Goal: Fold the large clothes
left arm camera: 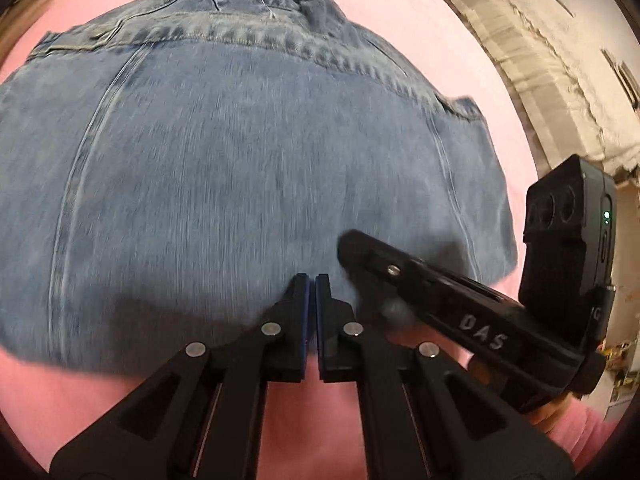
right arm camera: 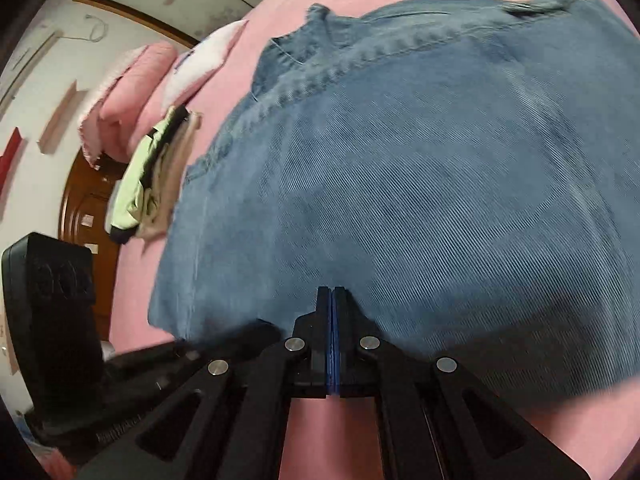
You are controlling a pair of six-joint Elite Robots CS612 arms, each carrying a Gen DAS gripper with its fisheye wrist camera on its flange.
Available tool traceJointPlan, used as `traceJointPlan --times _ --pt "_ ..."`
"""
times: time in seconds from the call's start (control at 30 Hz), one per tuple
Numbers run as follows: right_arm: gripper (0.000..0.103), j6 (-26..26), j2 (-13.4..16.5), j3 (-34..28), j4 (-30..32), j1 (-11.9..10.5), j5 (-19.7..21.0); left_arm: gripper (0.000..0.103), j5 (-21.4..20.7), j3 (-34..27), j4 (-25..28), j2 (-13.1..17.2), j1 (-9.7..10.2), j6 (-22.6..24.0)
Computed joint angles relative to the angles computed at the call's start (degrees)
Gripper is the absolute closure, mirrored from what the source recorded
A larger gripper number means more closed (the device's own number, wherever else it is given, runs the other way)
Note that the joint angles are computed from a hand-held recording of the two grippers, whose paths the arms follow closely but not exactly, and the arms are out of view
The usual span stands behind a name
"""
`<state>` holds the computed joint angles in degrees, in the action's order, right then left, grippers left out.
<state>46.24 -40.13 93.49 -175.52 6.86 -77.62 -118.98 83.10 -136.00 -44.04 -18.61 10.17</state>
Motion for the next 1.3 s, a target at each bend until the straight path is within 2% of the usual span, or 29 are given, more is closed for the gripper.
traceJointPlan --times 0.03,0.1,0.2,0.3,0.37,0.43,0.57,0.67,0.73,0.8,0.83,0.9,0.93,0.97,1.0,1.07,1.13,1.17,1.2,1.3 --pt "0.103 -1.75 0.48 -0.79 -0.03 -0.17 -1.05 0.102 -0.61 -1.02 -0.67 0.90 -0.08 -1.26" --pt "0.103 -3.36 4.20 -6.89 1.34 -0.13 -2.07 0.102 -1.08 -3.64 -2.70 3.00 -0.02 -4.15" --pt "0.103 -1.39 7.45 -11.69 1.89 -1.68 -2.26 0.102 -0.63 -8.14 -5.83 6.38 0.37 -8.07" --pt "0.103 0.02 9.29 -14.46 1.24 -2.40 -3.04 0.102 0.78 -12.38 -8.02 9.42 0.09 -11.94" --pt "0.103 -0.86 12.59 -20.74 4.05 -2.76 -3.74 0.102 1.05 -14.85 -8.23 11.05 0.08 -13.65" --pt "0.103 -1.86 13.50 -22.63 5.21 -3.22 -4.65 0.102 2.76 -15.56 -10.18 11.60 0.03 -14.77" --pt "0.103 -4.25 15.44 -27.09 7.37 -4.07 -5.72 0.102 11.57 -16.28 -15.02 12.07 -0.49 -16.09" --pt "0.103 -3.17 16.29 -28.71 7.61 -5.07 -2.58 0.102 9.28 -18.03 -13.60 12.99 0.85 -19.12" --pt "0.103 -4.01 16.60 -29.62 8.70 -5.29 -4.16 0.102 9.20 -18.35 -13.39 13.12 1.24 -19.42" --pt "0.103 -4.23 14.40 -25.38 6.97 -6.12 -4.74 0.102 9.87 -19.11 -12.25 13.16 1.96 -19.02" --pt "0.103 -3.66 13.19 -23.44 7.14 -6.46 -6.50 0.102 10.03 -19.18 -11.98 13.05 2.43 -18.87" --pt "0.103 -3.57 9.50 -16.62 4.37 -7.62 -8.20 0.102 6.40 -20.82 -10.47 13.92 3.84 -19.43" --pt "0.103 -3.65 8.34 -15.09 5.44 -7.89 -11.16 0.102 6.18 -21.31 -10.34 14.21 4.34 -20.84" --pt "0.103 -4.42 7.13 -12.91 4.83 -8.57 -12.47 0.102 8.35 -21.75 -9.74 14.31 4.64 -21.58" --pt "0.103 -4.77 6.13 -11.74 6.21 -8.76 -15.85 0.102 9.97 -22.30 -9.03 14.51 4.94 -21.29" --pt "0.103 -5.28 4.43 -9.00 5.34 -9.63 -18.69 0.102 11.91 -23.02 -9.56 14.94 5.53 -21.75" --pt "0.103 -4.97 2.86 -7.68 9.23 -9.90 -24.94 0.102 12.63 -23.47 -10.59 15.35 6.14 -21.62" --pt "0.103 -4.90 2.78 -7.43 8.90 -9.92 -25.37 0.102 14.21 -23.71 -10.94 15.54 6.25 -20.81" --pt "0.103 -4.50 2.45 -6.99 9.34 -10.02 -26.24 0.102 16.54 -23.80 -11.06 15.60 6.15 -19.62" --pt "0.103 -5.69 2.56 -9.47 18.38 -8.62 -36.47 0.102 27.12 -24.15 -10.95 15.68 5.41 -14.42"
